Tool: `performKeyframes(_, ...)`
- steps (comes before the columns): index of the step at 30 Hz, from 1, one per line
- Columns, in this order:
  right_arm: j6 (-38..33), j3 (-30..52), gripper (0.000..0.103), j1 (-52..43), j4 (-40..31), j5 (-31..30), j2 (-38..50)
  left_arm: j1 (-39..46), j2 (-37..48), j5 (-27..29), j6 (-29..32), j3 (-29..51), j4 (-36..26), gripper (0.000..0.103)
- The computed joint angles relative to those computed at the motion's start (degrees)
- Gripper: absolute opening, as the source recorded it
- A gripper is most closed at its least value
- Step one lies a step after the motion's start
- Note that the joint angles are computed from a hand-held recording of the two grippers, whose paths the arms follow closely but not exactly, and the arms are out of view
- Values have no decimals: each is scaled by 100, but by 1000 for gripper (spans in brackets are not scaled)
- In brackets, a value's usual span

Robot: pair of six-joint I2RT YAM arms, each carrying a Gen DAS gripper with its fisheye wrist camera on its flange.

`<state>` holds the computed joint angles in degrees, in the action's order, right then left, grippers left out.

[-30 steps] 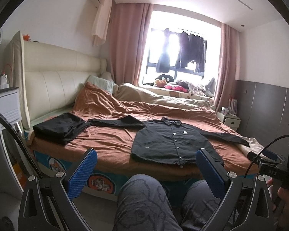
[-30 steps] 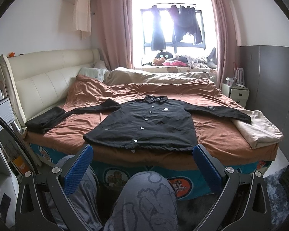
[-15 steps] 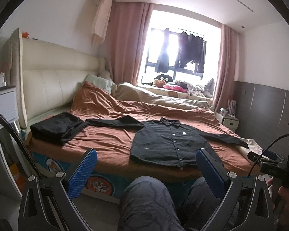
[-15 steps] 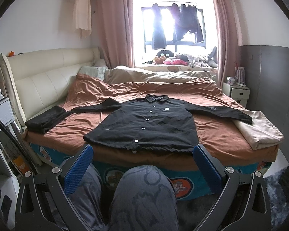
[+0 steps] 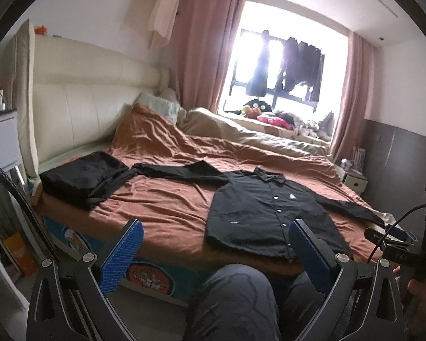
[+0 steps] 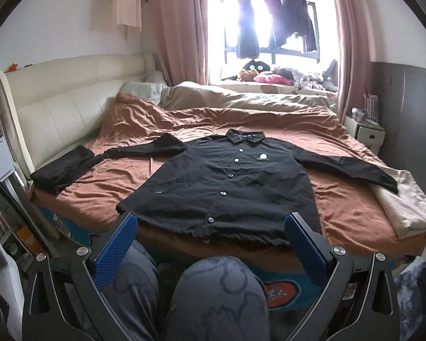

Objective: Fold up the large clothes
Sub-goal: 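Move both tools down toward the black shirt's sleeve and body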

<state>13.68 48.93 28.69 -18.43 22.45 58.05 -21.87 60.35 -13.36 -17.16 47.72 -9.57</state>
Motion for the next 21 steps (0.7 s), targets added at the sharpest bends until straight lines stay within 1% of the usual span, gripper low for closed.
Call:
performKeyframes(3,-214,388,103,-320,201,-389,552,349,639,302,50,436,10,103)
performKeyframes(8,-432,1219,103,-846,305,-932,1549,854,1600,677,164,1174,17,103)
performKeyframes(12,-475,1855,103,-1062,380,-1204,2268,1134,2284,860,243,1758,-5,102)
performKeyframes(15,-531,2381,103,-1201,360,-1402,2829,1371,2910,1032,310,2357,-141,102)
performKeyframes(21,-560,3775,103,-1402,160,-1743,4107,1637,4013,1160,371,3577,-593,100)
